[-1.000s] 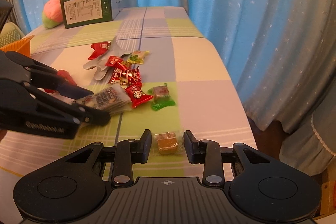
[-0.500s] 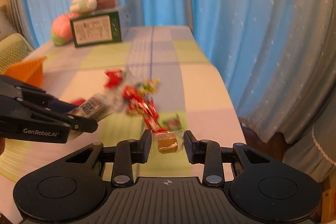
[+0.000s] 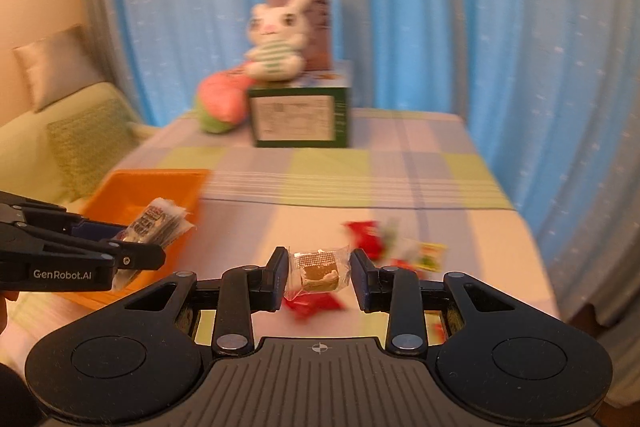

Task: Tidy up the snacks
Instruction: 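Carry both snacks over the orange tray and open both tools to drop them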

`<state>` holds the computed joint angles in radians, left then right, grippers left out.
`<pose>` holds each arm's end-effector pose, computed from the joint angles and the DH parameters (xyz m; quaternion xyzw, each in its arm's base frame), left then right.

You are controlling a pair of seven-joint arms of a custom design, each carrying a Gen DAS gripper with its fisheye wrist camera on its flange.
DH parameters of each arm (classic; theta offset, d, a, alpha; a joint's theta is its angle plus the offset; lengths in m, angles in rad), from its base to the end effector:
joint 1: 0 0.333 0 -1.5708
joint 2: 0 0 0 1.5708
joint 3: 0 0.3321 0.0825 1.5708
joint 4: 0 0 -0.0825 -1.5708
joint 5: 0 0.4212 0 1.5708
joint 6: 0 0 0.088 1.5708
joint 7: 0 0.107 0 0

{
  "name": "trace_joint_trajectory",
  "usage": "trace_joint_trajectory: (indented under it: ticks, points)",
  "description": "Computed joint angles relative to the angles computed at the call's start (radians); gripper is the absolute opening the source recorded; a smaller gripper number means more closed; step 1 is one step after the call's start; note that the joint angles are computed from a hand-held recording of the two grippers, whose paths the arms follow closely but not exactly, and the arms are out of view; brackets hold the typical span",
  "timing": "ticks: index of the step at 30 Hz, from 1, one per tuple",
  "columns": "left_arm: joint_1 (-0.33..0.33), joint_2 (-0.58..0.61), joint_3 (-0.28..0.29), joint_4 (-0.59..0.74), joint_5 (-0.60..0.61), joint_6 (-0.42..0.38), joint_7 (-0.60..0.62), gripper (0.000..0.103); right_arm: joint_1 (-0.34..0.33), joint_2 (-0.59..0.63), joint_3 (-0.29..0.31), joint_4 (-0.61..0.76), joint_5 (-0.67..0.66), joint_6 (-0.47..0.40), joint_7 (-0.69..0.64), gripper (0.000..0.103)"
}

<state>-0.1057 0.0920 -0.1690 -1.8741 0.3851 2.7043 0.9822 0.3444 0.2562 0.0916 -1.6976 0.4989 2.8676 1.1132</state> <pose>0.6414 -0.1902 0.5488 -0.6652 0.6433 -0.2882 0.2463 0.6679 0.2738 0.5506 -0.7548 0.4672 -0.1826 0.4226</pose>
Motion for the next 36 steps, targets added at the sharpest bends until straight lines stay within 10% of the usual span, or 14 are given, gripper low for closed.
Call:
trace_joint_trajectory:
  ticks: [11, 36]
  points:
    - [0.074, -0.168, 0.064, -0.179, 0.005, -0.036, -0.056, 0.035, 0.101, 0.137, 0.049, 0.194, -0.026, -0.118, 0.006, 0.034]
    - [0.146, -0.145, 0.094, -0.238, -0.084, 0.06, -0.024, 0.039, 0.177, 0.363, 0.019, 0.474, -0.144, -0.247, 0.116, 0.034]
